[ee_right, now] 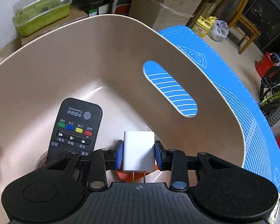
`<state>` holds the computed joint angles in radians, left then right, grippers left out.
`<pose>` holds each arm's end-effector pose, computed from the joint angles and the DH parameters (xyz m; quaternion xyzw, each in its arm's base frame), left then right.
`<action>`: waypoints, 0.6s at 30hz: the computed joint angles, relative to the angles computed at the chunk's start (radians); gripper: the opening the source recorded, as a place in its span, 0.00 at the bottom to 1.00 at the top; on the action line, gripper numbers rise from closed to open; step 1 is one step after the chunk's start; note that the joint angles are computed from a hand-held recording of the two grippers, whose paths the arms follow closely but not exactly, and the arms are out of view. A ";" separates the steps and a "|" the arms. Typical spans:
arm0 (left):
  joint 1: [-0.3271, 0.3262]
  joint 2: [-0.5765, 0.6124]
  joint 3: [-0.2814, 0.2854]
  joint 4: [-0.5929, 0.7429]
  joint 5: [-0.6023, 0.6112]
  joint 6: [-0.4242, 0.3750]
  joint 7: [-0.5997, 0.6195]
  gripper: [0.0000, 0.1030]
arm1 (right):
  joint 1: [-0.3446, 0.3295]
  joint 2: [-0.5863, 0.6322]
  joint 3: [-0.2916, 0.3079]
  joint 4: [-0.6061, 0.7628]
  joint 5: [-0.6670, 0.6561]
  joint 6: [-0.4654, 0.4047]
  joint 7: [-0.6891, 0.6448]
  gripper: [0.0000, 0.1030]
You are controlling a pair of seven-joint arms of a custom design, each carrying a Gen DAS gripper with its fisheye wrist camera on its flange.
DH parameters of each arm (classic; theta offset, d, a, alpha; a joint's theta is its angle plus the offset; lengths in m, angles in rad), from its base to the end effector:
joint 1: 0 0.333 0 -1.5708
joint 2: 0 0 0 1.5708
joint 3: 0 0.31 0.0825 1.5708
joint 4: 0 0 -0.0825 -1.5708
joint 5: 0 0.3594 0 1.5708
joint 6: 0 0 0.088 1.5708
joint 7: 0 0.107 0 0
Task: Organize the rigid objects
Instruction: 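Grasp the white charger with the right gripper and release it into the bin, then move the right gripper to the white pill bottle on the green tin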
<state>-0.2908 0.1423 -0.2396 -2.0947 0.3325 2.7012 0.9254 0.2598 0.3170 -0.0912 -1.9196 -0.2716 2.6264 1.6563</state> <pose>0.5005 -0.3016 0.4158 -0.6348 0.7322 -0.2092 0.1310 0.6193 0.1161 0.3791 -0.7868 0.5779 -0.1974 0.0891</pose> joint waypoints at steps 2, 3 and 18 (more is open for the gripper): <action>-0.002 0.004 0.000 0.004 0.001 0.000 -0.002 0.19 | 0.003 0.005 0.000 0.012 0.002 -0.018 0.003 0.43; -0.002 0.004 0.000 0.005 0.001 0.000 -0.002 0.19 | 0.005 0.005 -0.001 0.014 -0.001 -0.028 0.006 0.48; -0.001 0.008 -0.001 0.009 -0.009 0.003 0.007 0.19 | -0.075 -0.275 0.006 -0.267 -0.101 0.205 0.115 0.57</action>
<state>-0.2916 0.1505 -0.2403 -2.0861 0.3239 2.7039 0.9323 0.1846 0.0423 -0.0851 -2.1870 -0.3730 2.8316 1.7713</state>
